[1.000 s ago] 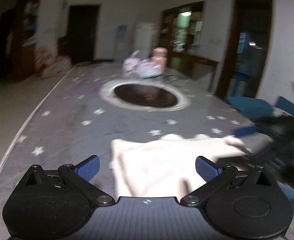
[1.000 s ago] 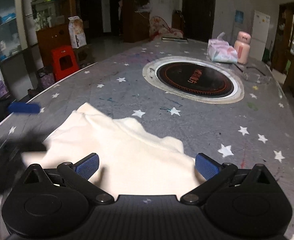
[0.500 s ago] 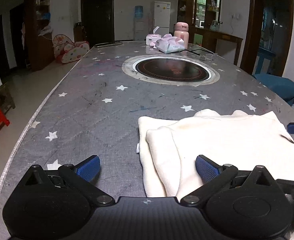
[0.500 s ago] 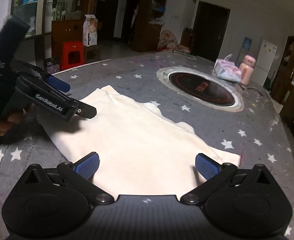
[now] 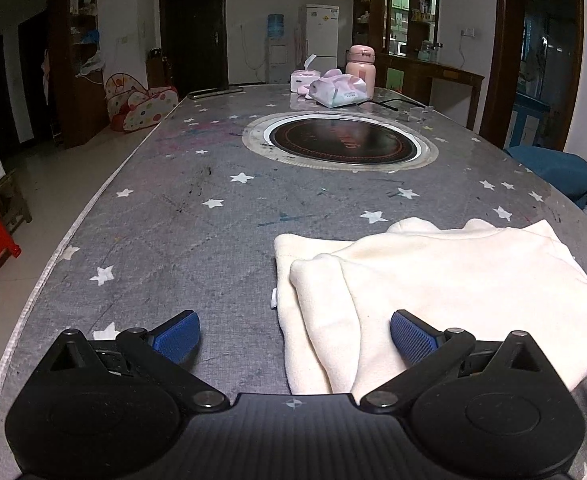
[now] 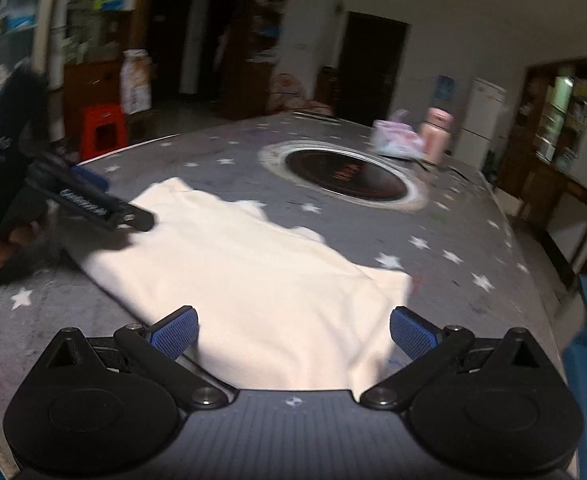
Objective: Fold clothes
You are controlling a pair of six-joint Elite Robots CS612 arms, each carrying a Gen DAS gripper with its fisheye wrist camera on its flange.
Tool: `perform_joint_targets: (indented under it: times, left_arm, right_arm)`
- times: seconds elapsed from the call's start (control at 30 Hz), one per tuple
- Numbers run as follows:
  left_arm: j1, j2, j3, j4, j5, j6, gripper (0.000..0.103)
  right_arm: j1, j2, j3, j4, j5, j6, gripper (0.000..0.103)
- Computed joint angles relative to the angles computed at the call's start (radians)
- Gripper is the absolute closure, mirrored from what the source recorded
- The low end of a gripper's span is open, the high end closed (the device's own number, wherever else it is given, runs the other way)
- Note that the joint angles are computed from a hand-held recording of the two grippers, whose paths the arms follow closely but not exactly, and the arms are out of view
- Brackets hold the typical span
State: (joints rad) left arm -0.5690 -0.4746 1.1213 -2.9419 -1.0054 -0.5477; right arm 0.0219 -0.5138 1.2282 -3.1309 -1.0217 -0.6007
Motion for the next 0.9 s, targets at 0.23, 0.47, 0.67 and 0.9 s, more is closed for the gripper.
perform_joint_targets:
  times: [0.23,0.47,0.67,0.9]
  left_arm:
    - [0.002,-0.001,0.0,0.006,-0.01,-0.012,0.0]
    - [0.003,-0.002,0.0,0.009,-0.013,-0.019,0.0]
    - [0.006,-0.004,0.004,0.011,-0.029,-0.041,0.0]
    - [0.006,-0.007,0.007,0.012,-0.03,-0.046,0.0]
  right_arm:
    - [-0.002,0.005,-0.006,0.024,-0.066,-0.014,0.0]
    - [-0.008,0.004,-0.002,-0.042,-0.067,0.042,0.0]
    - [-0.007,0.015,-0.012,-0.009,-0.104,0.028,0.0]
    - [-0.014,0.011,-0.019,-0.009,-0.122,0.042,0.0]
